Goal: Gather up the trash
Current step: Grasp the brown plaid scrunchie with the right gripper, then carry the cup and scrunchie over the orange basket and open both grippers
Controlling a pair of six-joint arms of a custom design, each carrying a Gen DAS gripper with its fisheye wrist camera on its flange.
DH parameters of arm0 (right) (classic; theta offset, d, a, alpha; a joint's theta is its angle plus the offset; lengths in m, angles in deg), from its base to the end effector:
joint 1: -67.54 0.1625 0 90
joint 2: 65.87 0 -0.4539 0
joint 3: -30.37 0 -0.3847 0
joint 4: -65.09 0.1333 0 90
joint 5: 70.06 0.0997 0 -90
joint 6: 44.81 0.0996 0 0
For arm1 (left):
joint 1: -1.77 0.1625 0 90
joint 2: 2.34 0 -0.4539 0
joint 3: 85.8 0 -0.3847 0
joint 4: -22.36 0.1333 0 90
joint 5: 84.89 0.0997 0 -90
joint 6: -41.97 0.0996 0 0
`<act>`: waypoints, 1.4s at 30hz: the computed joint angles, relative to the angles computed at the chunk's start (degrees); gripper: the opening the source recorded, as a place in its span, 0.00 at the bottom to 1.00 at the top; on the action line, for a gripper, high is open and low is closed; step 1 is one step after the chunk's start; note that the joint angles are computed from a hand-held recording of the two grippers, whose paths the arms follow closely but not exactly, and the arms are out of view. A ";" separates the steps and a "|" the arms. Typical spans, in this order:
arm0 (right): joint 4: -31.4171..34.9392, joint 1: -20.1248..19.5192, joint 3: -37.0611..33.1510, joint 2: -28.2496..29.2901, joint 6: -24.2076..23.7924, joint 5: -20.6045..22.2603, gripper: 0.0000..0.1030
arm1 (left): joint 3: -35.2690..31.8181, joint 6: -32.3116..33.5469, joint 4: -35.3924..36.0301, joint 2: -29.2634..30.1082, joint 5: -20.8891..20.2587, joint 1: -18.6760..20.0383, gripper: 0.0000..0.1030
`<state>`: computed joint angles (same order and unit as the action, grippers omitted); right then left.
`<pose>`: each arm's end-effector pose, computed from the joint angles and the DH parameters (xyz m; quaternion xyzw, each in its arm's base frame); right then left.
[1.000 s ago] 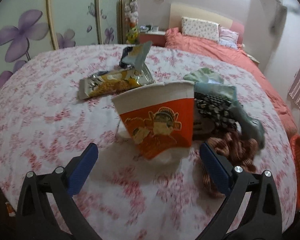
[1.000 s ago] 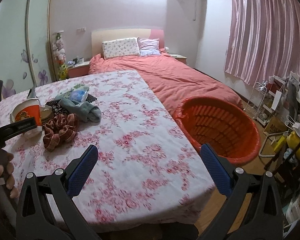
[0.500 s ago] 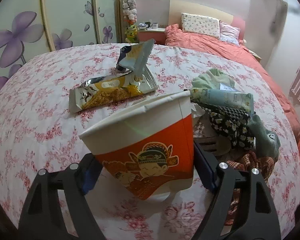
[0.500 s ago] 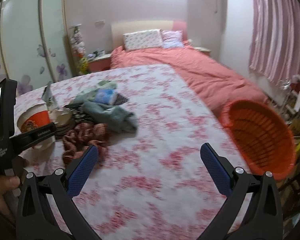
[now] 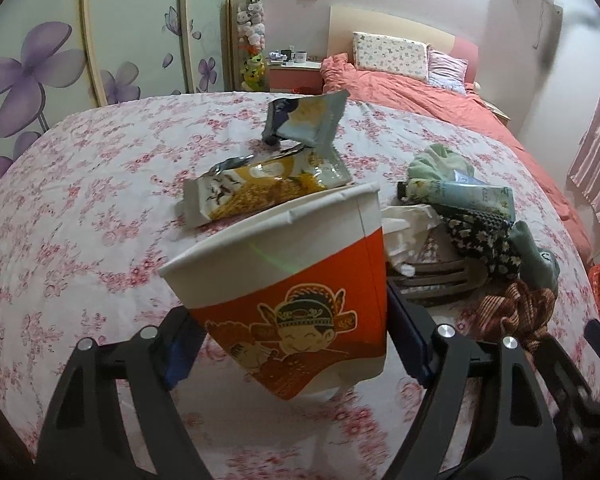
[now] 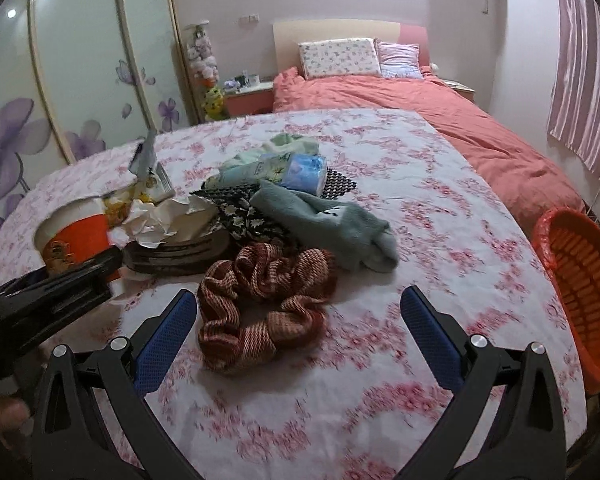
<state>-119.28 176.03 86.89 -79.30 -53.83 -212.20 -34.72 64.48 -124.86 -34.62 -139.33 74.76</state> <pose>0.3159 -0.7722 0.0447 0.0078 -0.8318 0.4201 0.3628 -0.0735 -0.8940 0.2794 0.2094 0.8802 -0.2991 0.3031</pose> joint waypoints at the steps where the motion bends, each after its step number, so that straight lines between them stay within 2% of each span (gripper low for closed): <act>1: 1.40 -0.11 -0.75 0.26 0.63 -0.27 0.96 | -0.06 0.02 0.15 -0.11 -0.19 0.11 0.76; 3: 4.45 -0.42 -1.96 0.55 2.85 -0.86 0.90 | 0.08 0.19 -0.01 -0.41 -0.63 0.29 0.76; 6: 3.61 -0.71 0.43 -0.93 6.29 -0.26 0.83 | 0.50 0.71 -0.76 -0.80 -1.23 0.38 0.76; 9: 4.42 -0.90 0.68 -1.27 6.90 -0.23 0.73 | 0.83 0.93 -0.94 -1.03 -1.88 0.40 0.76; 12: 10.30 -1.40 0.52 -1.72 10.00 0.41 0.52 | 1.48 1.21 -1.18 -1.24 -2.05 0.27 0.76; 14: 12.43 -1.82 1.39 -2.38 11.69 1.94 0.32 | 2.27 1.24 -1.35 -1.70 -2.17 0.17 0.76; 17: 10.02 -1.32 2.77 -2.96 10.36 1.87 0.22 | 3.28 1.58 -2.17 -2.32 -2.67 -0.14 0.76; 26: -3.48 0.24 7.94 -6.30 4.24 1.02 0.18 | 7.18 2.74 -4.68 -4.61 -4.99 -1.71 0.76; 34: -16.22 0.97 11.74 -8.93 -1.07 -2.26 0.18 | 11.45 3.71 -5.89 -6.68 -7.86 -3.75 0.76; 42: -26.16 0.76 15.28 -11.39 -4.75 -5.06 0.18 | 14.66 4.97 -6.11 -7.52 -10.73 -6.32 0.76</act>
<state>-145.43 176.79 102.17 -90.69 -58.58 -217.26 -20.07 69.45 -130.97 -42.14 -150.06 68.45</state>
